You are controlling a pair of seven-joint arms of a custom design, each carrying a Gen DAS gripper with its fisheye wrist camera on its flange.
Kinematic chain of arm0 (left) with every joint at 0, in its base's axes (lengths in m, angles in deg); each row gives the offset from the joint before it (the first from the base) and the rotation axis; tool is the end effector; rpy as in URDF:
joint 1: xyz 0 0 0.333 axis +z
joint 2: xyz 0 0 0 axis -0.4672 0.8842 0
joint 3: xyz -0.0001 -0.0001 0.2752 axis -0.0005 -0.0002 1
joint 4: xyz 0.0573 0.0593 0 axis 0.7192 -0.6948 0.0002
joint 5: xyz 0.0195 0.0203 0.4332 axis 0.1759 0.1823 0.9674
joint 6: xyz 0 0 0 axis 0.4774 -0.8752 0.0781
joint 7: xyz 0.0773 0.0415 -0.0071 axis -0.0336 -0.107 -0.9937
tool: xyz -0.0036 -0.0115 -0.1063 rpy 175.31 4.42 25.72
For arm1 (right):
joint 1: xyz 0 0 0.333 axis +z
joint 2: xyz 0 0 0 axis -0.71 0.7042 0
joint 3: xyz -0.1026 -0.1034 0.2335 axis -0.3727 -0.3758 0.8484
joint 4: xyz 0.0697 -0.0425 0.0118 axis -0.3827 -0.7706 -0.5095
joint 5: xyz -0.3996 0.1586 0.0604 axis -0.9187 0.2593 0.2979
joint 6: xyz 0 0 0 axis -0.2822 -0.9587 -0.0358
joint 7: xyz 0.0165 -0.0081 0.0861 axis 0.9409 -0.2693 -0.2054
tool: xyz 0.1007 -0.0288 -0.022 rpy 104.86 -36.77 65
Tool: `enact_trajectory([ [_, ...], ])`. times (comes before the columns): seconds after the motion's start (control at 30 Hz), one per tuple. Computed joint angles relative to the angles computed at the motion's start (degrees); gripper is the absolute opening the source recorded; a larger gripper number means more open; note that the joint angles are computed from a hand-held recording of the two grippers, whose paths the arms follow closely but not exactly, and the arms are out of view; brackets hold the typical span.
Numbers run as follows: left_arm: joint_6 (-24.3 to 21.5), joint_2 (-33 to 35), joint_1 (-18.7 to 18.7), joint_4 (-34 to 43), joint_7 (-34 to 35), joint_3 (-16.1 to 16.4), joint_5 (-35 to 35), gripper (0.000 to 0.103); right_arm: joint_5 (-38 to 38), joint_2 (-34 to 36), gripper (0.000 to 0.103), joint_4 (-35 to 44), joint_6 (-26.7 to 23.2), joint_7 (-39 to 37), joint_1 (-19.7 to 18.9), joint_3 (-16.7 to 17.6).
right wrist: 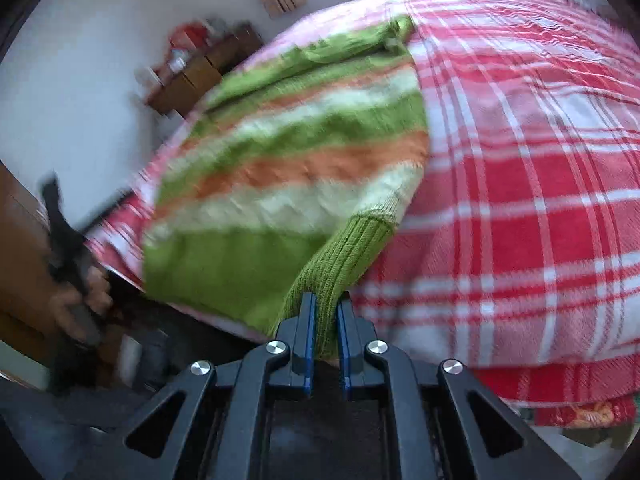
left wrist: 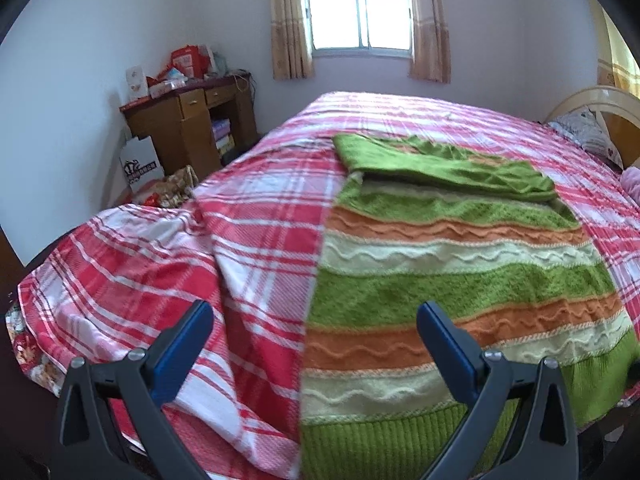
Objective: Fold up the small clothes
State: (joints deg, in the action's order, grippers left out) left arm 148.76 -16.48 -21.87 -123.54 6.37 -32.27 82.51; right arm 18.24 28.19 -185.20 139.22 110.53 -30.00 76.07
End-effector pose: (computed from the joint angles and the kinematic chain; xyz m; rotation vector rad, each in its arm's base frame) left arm 0.5188 -0.1124 0.4048 -1.8539 1.3534 -0.6200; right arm 0.5691 0.1666 0.3961 -1.9388 1.4559 0.0754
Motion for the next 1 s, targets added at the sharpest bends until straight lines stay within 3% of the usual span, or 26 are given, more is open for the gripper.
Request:
enact_trajectory([
  [0.23,-0.67,-2.12,1.44,-1.27,0.96,0.68,-0.54,0.103,5.68,9.06,0.005,12.91,4.28,-3.05,-1.12,1.19],
  [0.37,-0.7,-3.42,2.59,-2.15,1.44,0.66,-0.81,0.103,-0.33,16.12,0.003,20.45,10.06,4.65,-1.97,2.4],
  [0.43,-1.02,-3.57,2.88,-2.35,1.85,0.63,-1.55,0.103,-6.62,19.02,0.003,23.07,11.11,12.32,-1.27,1.32],
  [0.53,0.01,-3.54,3.5,-2.63,1.62,0.26,-1.19,0.103,5.48,18.03,0.003,22.4,5.97,5.2,-7.66,6.6],
  [0.63,0.15,-2.0,3.22,-1.93,2.6,0.04,-1.67,0.103,2.76,14.47,0.004,17.96,3.04,7.04,-7.0,5.7],
  [0.77,0.58,-0.15,2.06,-1.02,4.27,0.23,-2.53,0.103,10.16,8.68,0.004,10.76,1.58,-0.04,-6.43,5.06],
  [1.0,0.56,-0.95,1.46,-1.1,3.88,0.11,-2.09,0.103,-2.88,7.5,0.004,10.31,-0.58,-4.43,-2.3,3.19],
])
